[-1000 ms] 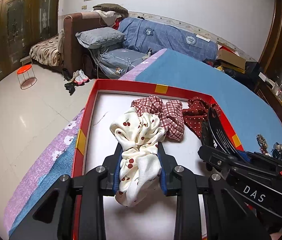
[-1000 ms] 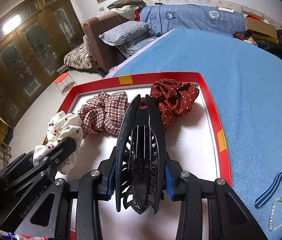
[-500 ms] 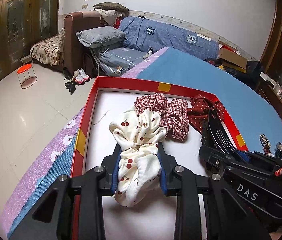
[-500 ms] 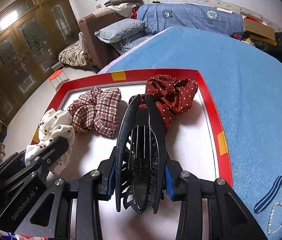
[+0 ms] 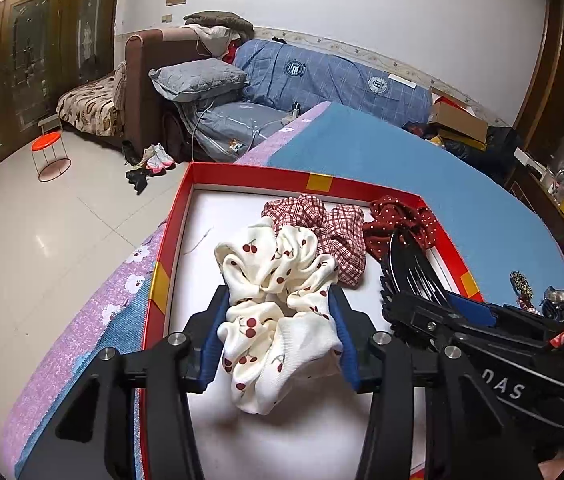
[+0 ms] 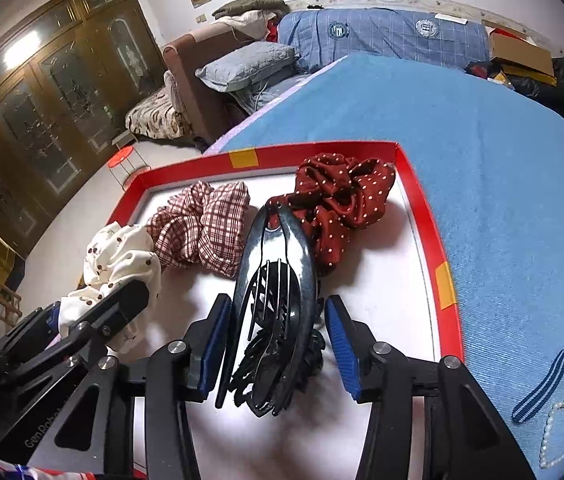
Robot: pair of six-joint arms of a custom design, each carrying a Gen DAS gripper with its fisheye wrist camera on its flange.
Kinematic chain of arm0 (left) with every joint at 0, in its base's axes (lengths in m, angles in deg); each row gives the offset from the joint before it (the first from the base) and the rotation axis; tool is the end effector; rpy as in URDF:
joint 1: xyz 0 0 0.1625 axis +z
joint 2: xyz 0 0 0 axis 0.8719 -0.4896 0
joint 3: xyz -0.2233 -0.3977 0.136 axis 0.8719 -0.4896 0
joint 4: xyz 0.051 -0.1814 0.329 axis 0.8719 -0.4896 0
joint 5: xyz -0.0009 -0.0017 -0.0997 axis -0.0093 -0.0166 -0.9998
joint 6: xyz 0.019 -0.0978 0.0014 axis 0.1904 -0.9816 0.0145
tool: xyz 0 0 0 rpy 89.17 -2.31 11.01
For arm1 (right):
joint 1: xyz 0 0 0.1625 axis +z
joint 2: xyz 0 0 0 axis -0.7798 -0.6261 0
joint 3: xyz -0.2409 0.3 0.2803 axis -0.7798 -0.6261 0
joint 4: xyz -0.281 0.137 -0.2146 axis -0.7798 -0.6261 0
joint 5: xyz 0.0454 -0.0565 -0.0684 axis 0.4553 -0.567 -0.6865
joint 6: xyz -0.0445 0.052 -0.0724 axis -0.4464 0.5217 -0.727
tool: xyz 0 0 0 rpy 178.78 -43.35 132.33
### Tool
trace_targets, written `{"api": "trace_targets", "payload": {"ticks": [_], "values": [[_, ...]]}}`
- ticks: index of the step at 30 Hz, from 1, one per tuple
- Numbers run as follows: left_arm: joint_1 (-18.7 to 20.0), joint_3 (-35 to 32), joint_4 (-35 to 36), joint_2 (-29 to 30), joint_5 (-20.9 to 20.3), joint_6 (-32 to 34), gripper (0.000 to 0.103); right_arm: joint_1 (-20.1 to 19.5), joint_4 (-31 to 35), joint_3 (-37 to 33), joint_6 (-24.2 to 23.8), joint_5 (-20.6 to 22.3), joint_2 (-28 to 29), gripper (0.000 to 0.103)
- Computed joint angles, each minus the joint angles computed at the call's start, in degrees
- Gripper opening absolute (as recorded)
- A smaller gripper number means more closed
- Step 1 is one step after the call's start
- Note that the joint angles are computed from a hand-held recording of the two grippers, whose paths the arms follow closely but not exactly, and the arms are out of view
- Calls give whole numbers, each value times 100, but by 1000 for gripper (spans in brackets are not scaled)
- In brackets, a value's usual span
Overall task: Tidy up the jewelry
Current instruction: 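Carry the white scrunchie and claw clip over the red box, then open the right gripper to drop the claw clip while the left gripper releases the white scrunchie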
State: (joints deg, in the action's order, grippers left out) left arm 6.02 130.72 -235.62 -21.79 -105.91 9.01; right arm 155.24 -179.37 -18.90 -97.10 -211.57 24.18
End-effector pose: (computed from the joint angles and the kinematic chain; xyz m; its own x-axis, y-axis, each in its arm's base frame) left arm -0.1314 -0.7824 0.2211 -0.8132 0.1665 -0.5577 0.4928 0.7067 -0.5076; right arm 0.2845 -0.8129 0.0150 -0.8502 -0.0151 0.5263 -0.3401 0.7789 -0.5269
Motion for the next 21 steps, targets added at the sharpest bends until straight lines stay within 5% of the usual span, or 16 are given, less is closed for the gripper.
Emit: {"api": "trace_targets", "payload": {"ticks": [21], "values": [[-420, 537, -487, -172, 98, 255, 47, -46, -1422, 1566, 58, 425, -799, 53]]}}
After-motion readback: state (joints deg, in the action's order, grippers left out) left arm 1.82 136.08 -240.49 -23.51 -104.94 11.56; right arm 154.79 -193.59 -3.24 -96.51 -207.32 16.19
